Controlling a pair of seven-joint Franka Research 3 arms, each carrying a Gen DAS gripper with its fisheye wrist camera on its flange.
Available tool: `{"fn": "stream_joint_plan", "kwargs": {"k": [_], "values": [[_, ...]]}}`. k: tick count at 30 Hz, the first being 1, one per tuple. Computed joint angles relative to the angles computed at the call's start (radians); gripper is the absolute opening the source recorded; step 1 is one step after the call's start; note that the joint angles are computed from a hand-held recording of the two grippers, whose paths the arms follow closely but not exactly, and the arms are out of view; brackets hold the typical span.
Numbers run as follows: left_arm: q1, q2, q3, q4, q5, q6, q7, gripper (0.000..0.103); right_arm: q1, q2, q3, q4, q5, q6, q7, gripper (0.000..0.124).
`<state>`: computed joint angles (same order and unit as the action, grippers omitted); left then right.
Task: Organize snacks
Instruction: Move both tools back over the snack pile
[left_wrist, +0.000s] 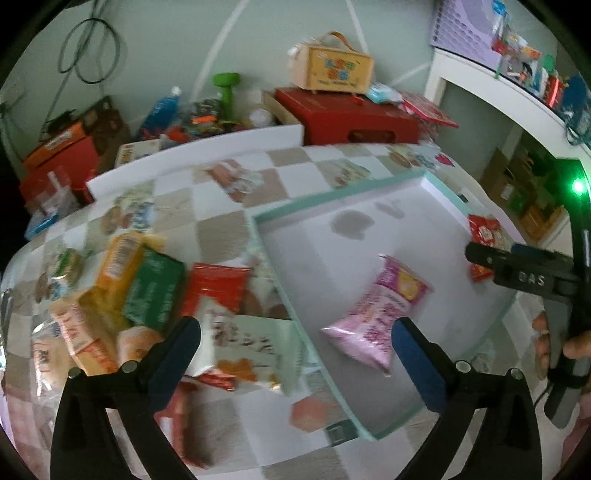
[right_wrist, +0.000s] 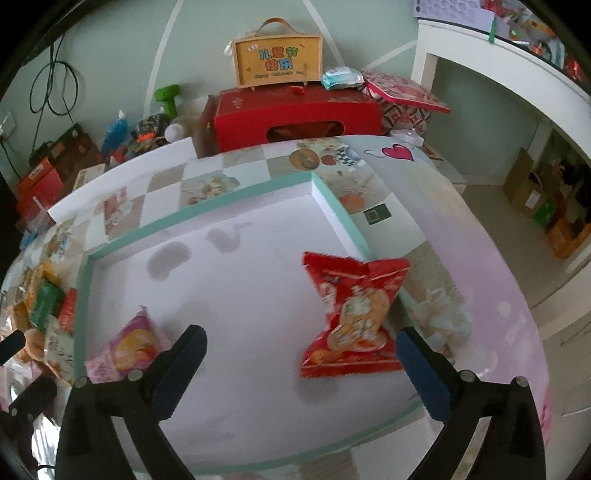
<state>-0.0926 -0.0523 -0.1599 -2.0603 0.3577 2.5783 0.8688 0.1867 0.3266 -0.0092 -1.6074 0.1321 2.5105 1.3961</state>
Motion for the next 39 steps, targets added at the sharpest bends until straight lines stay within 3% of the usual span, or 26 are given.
{"fn": "stream_joint_plan", "kwargs": {"k": [6,12,19,28,39], "values": [[0.027,-0.074,0.016,-0.069,0.016,0.014,-0.032,0.103,0.016,-0.066,0.018,-0.084,0.031,0.072,0.014,0.103],[0.073,-0.157,0.029,-0.115,0.07,-0.05,-0.045,0.103,0.034,-0.116,0.05,-0.134,0.082,0.109,-0.023,0.103],[0.125,-0.267,0.057,-0.192,0.038,-0.142,-0.052,0.103,0.083,-0.155,0.081,-0.171,0.11,0.096,-0.038,0.103],[0.171,-0.425,0.109,-0.332,-0.063,-0.226,-0.039,0.103,0.147,-0.198,0.118,-0.202,0.146,0.014,-0.053,0.103],[0.177,-0.548,0.144,-0.467,-0.157,-0.262,0.009,0.103,0.221,-0.183,0.147,-0.198,0.146,-0.123,-0.029,0.103]]}}
